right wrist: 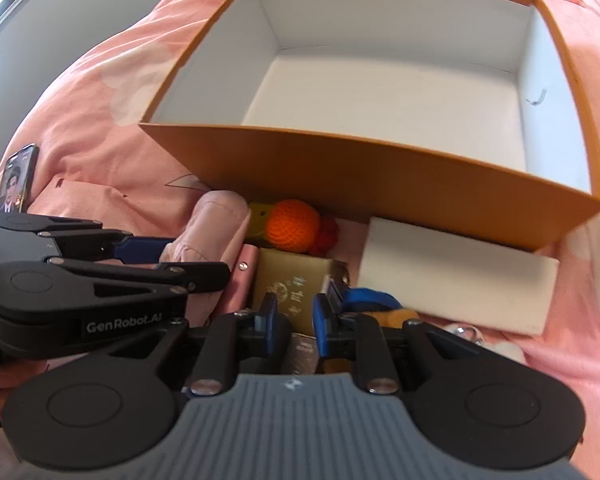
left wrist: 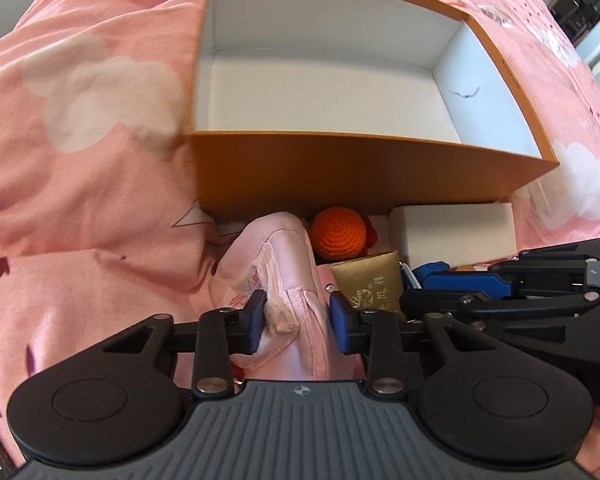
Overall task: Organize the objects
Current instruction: 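Grasp the pink pouch with the left tool while the right tool grasps the pink card holder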
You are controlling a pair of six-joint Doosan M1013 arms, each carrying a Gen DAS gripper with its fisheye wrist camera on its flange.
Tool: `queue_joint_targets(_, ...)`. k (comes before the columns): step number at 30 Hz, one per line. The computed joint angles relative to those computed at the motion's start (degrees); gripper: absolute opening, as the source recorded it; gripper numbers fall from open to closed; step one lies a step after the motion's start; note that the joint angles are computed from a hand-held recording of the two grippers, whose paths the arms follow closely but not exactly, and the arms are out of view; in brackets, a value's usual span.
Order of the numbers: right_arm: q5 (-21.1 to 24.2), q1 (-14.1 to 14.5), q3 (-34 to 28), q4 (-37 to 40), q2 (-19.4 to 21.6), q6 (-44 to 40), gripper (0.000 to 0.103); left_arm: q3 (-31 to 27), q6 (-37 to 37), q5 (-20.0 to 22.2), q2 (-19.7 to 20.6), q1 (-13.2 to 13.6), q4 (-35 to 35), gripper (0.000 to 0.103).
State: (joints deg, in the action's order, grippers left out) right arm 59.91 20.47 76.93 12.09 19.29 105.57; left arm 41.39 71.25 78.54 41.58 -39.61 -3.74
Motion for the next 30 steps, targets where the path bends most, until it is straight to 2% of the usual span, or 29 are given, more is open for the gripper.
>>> queue_joint_targets(6, 2.17, -1.13, -2.44, 7.28, 2.21, -3.78, 0.022, 1.29, -0.73, -0.15, -1.26, 1.18, -1.34, 0.028)
queue_joint_targets(9, 4.69, -1.28, -4.45, 9.19, 4.05, -3.68, 0.034, 1.8, -0.98, -0.46, -1.63, 1.29, -1.26, 0.027)
queue_joint_targets(10, 5.49, -1.26, -5.01, 9.61, 4.64, -3.72, 0.034, 1.89, -1.08, -0.59, -1.67, 1.3, -1.24, 0.027)
queue_joint_targets(16, 9.92, -1.56, -7.02, 11.83, 7.21, -2.7, 0.034, 2.08, -0.78, -1.0, -1.67, 1.5, -1.45, 0.027)
queue_joint_targets(27, 11.39, -1.79, -7.07, 17.04, 8.63, -3.05, 0.034, 3.19, -0.22, -2.17, -2.22, 1.81, -1.95, 0.029)
queue_joint_targets(30, 10.75, -1.26, -6.69, 15.52, 8.34, -2.25, 0.024, 3.5, 0.62, -2.79, -2.44, 1.69, -2.21, 0.028)
